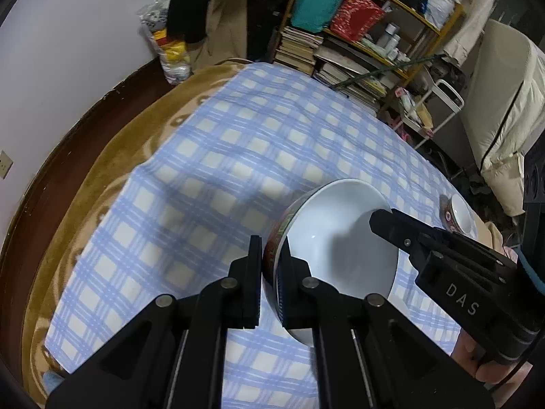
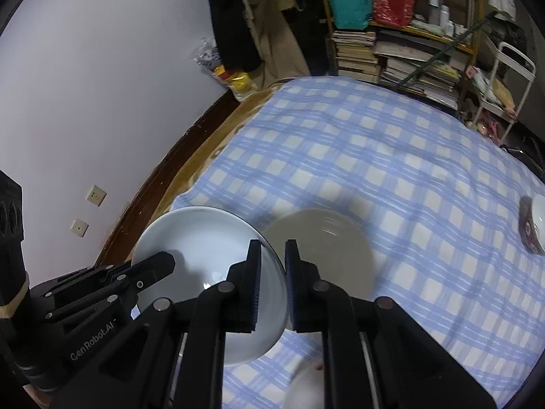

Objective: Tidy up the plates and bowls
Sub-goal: 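Carry the white bowl with both tools over a white plate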

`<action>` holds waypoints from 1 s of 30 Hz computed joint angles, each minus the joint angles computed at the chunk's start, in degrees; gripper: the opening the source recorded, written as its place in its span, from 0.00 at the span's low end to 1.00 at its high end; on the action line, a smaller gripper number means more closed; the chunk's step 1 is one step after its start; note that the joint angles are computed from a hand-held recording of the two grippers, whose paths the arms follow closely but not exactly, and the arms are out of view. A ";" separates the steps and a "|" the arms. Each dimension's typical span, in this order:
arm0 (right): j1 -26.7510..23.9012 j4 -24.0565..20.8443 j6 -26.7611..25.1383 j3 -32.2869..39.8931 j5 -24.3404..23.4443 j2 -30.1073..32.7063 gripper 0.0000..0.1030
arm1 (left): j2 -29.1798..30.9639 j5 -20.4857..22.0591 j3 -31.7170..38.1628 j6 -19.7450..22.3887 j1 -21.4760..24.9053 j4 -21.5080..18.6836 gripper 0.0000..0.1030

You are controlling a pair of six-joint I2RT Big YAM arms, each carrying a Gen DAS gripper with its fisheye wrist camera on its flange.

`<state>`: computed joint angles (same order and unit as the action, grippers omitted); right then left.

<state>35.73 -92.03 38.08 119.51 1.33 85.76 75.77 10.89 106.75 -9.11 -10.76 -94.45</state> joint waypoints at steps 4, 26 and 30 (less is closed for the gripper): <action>-1.51 1.26 0.55 -4.57 -0.20 -3.25 0.15 | 0.32 -1.23 -0.49 -1.68 -3.37 0.65 0.08; -6.31 12.11 2.53 -25.06 -3.37 -11.54 0.15 | 2.45 -5.45 -9.30 -4.79 -9.66 5.78 0.09; -6.11 12.37 2.10 -25.66 -2.90 -11.49 0.15 | 2.44 -6.28 -10.22 -3.95 -10.15 6.46 0.09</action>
